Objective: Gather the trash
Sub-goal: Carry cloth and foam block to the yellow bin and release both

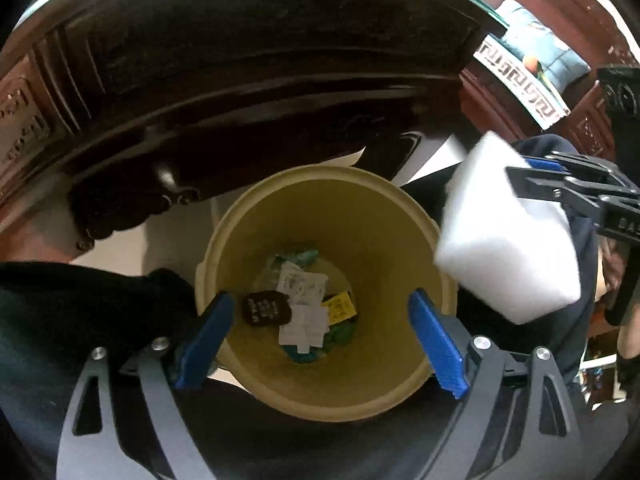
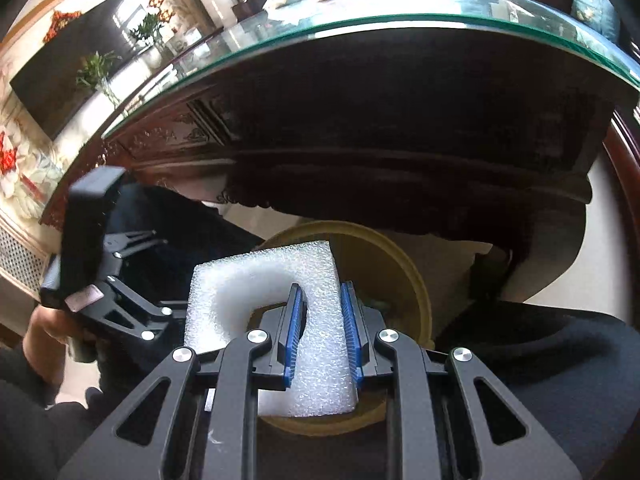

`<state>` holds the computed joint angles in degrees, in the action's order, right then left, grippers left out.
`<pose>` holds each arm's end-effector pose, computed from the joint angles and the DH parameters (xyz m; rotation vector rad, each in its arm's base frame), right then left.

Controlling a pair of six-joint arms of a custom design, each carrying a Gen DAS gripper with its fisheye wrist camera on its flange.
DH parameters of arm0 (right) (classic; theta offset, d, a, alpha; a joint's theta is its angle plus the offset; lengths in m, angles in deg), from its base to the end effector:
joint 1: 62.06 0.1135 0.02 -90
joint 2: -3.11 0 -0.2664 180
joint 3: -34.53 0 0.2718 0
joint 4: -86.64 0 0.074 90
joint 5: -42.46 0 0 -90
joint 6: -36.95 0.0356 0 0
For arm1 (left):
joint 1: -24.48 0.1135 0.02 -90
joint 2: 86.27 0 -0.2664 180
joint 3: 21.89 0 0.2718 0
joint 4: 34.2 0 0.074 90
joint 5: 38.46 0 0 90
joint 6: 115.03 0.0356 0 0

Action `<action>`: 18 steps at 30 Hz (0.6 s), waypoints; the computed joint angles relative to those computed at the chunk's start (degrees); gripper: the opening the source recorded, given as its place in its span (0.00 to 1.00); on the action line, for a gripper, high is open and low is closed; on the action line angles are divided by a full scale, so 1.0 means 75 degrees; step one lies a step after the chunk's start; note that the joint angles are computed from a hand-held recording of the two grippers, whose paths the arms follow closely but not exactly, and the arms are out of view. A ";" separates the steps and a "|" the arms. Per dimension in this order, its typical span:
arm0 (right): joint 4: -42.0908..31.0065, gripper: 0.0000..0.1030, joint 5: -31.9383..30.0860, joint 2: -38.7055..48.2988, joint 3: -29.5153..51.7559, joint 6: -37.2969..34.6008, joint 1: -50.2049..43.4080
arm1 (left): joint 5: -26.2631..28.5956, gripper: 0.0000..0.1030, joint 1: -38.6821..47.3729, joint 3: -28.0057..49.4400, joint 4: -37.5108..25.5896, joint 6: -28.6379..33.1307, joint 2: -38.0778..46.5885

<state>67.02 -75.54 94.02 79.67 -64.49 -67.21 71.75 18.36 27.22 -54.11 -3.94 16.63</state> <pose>0.2582 -0.0065 0.0893 -0.2834 2.5846 0.5588 0.2673 -0.0410 0.0508 0.7236 2.6880 -0.4398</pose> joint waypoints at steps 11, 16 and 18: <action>0.0136 0.20 0.0385 0.0332 0.0100 -0.0100 0.0457 | 0.0293 0.89 0.0391 0.0125 0.0142 0.0134 -0.0351; 0.0179 0.49 0.0425 0.0401 0.0117 -0.0082 0.0566 | 0.0210 0.89 0.0376 0.0191 0.0210 0.0125 -0.0245; 0.0233 0.53 0.0523 0.0344 0.0074 -0.0163 0.0655 | 0.0062 0.89 0.0283 0.0190 0.0273 0.0159 -0.0172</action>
